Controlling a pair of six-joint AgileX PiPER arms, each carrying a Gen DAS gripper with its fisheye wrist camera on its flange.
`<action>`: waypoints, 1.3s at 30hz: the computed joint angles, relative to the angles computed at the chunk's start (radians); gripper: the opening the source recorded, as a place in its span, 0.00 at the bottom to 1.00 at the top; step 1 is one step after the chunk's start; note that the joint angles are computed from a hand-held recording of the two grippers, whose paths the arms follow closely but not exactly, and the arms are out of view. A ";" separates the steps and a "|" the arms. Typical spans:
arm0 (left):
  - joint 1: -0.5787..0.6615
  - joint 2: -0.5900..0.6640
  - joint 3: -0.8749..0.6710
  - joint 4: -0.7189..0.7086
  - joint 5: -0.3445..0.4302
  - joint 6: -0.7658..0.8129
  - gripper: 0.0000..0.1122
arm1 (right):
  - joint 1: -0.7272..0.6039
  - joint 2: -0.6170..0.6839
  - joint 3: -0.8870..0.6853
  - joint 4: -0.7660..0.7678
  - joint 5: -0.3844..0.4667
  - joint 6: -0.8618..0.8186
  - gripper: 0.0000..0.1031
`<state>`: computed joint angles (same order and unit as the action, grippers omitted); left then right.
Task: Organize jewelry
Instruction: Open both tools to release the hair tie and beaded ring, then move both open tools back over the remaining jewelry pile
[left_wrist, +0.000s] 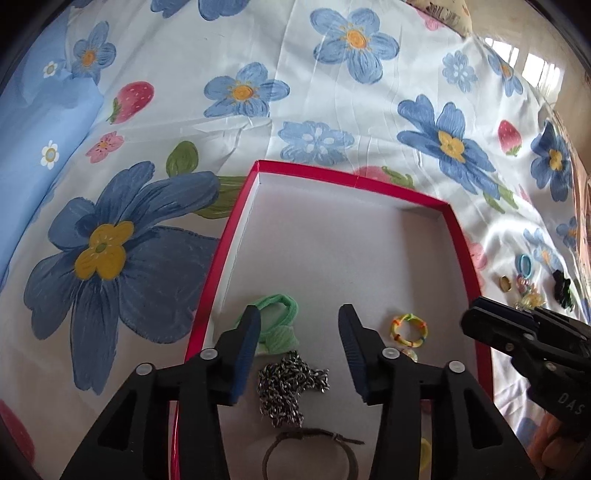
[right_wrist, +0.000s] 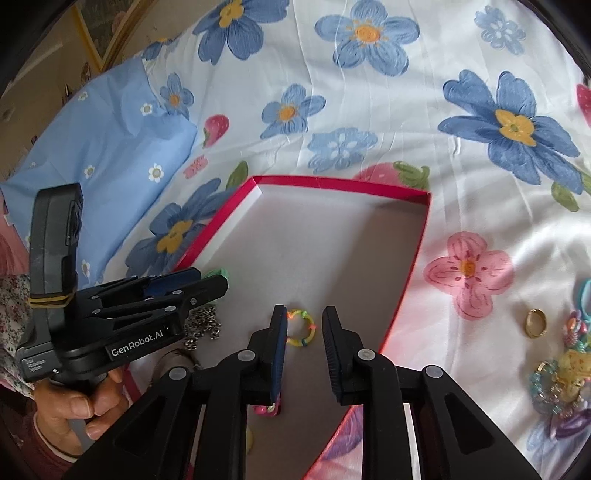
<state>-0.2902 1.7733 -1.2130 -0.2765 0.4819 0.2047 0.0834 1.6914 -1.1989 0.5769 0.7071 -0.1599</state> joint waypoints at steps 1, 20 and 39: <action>0.005 -0.014 0.013 -0.018 -0.001 0.008 0.46 | -0.004 -0.014 0.008 0.000 0.000 0.001 0.24; -0.034 -0.226 0.182 -0.205 0.024 0.103 0.67 | -0.323 -0.389 0.338 -0.083 0.095 -0.010 0.46; -0.285 -0.106 0.016 0.014 0.051 -0.114 0.67 | -0.632 -0.439 0.362 -0.063 0.180 -0.189 0.46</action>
